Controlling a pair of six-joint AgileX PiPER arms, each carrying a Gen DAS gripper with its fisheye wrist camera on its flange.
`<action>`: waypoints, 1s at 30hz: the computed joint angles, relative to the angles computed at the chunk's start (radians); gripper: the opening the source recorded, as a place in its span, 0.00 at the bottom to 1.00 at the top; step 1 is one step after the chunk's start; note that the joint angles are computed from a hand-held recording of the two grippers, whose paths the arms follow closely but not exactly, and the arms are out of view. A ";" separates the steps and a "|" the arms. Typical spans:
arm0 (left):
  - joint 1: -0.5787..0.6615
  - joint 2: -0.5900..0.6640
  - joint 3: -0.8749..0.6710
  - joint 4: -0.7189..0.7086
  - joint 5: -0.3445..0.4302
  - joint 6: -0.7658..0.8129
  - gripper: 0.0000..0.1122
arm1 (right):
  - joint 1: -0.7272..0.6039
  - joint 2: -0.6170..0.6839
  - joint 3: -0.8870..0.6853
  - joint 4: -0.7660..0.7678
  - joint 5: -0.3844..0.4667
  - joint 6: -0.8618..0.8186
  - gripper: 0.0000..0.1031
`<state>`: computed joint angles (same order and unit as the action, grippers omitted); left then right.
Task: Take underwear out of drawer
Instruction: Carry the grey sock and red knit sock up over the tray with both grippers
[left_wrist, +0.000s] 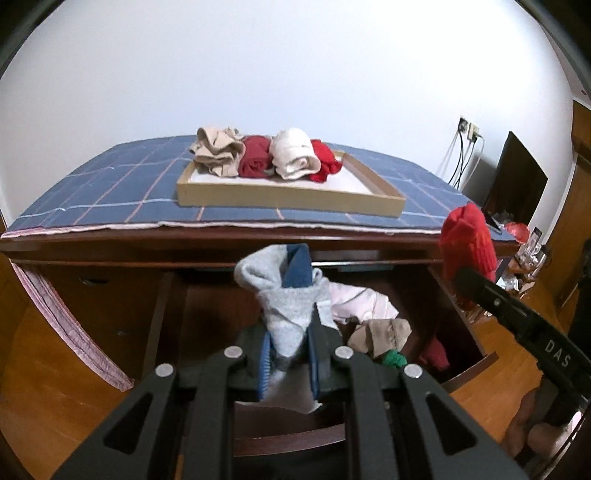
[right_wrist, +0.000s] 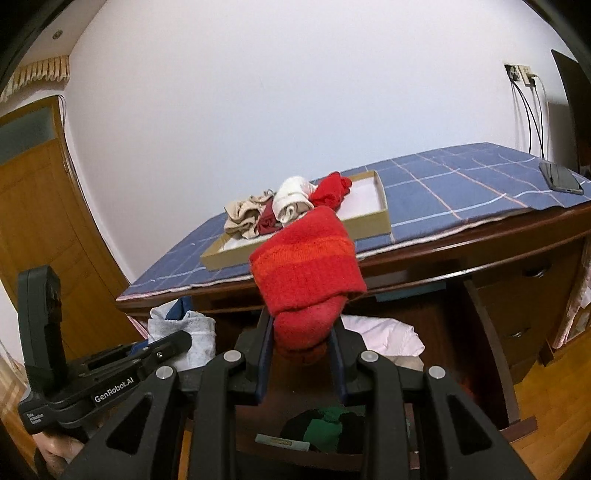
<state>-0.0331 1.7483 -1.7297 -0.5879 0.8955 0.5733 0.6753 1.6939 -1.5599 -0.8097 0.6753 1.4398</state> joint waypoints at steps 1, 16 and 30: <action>0.002 -0.004 0.000 -0.006 -0.002 0.005 0.12 | 0.000 0.000 -0.006 0.000 0.002 -0.005 0.29; -0.036 0.044 -0.135 0.003 -0.002 -0.032 0.12 | -0.041 0.028 -0.100 0.062 0.003 -0.118 0.29; -0.125 0.288 -0.589 0.078 0.122 -0.189 0.12 | -0.180 0.154 -0.349 0.229 0.057 -0.407 0.29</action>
<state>-0.1582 2.0360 -2.3188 -0.5103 1.0170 0.3846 0.4956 1.8476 -1.9085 -0.5806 0.7324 1.0333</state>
